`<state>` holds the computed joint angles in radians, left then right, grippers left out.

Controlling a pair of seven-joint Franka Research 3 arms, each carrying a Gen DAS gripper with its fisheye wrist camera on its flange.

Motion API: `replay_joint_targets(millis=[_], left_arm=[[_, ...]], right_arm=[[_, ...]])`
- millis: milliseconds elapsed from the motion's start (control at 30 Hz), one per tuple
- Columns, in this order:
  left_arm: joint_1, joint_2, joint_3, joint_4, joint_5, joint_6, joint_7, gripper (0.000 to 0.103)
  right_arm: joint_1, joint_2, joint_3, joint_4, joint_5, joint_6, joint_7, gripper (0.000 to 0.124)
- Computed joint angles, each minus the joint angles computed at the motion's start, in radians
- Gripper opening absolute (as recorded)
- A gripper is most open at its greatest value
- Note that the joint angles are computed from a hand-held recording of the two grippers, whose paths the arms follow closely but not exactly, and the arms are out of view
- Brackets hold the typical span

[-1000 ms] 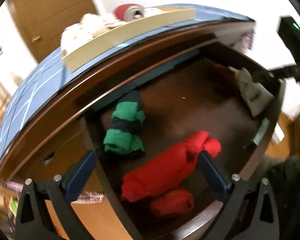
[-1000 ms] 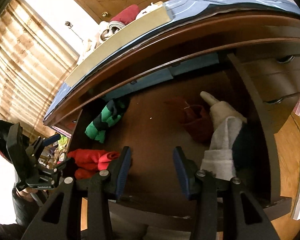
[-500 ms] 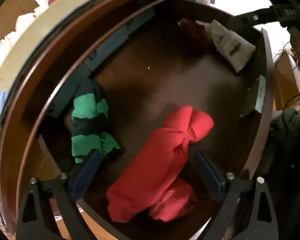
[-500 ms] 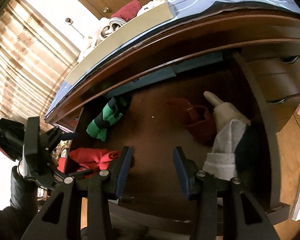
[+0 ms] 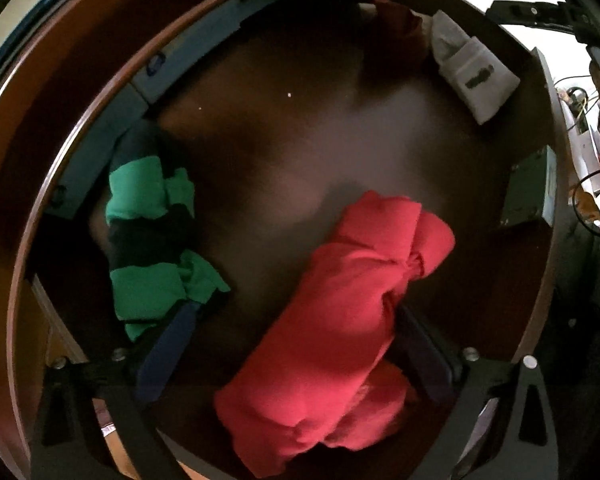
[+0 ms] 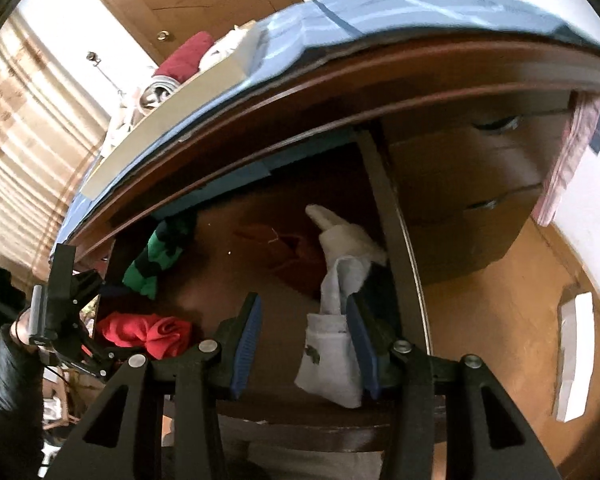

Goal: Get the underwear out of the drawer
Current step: 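Grasp the grey sock with the right tool while the left tool grasps the red garment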

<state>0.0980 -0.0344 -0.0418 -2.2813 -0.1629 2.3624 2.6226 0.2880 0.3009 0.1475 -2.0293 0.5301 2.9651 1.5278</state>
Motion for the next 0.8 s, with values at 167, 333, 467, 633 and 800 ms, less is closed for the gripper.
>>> replay_joint_targets(millis=[167, 333, 467, 633, 800], left_arm=[[0.003, 0.000, 0.003, 0.006, 0.023, -0.003, 0.005, 0.102], [0.007, 0.012, 0.001, 0.024, 0.022, -0.030, 0.015, 0.102], [0.010, 0.008, 0.003, 0.042, 0.011, -0.026, 0.061, 0.099], [0.013, 0.022, -0.002, 0.070, 0.037, -0.028, 0.078, 0.098], [0.005, 0.006, -0.008, 0.052, 0.042, -0.034, 0.131, 0.098]], right_arm=[[-0.014, 0.026, 0.001, 0.046, 0.007, -0.085, -0.011, 0.047], [0.030, 0.038, -0.054, 0.071, -0.095, -0.149, 0.062, 0.047], [0.046, 0.072, -0.072, 0.117, -0.163, -0.232, 0.120, 0.047], [0.079, 0.112, -0.106, 0.178, -0.271, -0.315, 0.196, 0.046], [0.086, 0.140, -0.112, 0.236, -0.344, -0.384, 0.229, 0.047]])
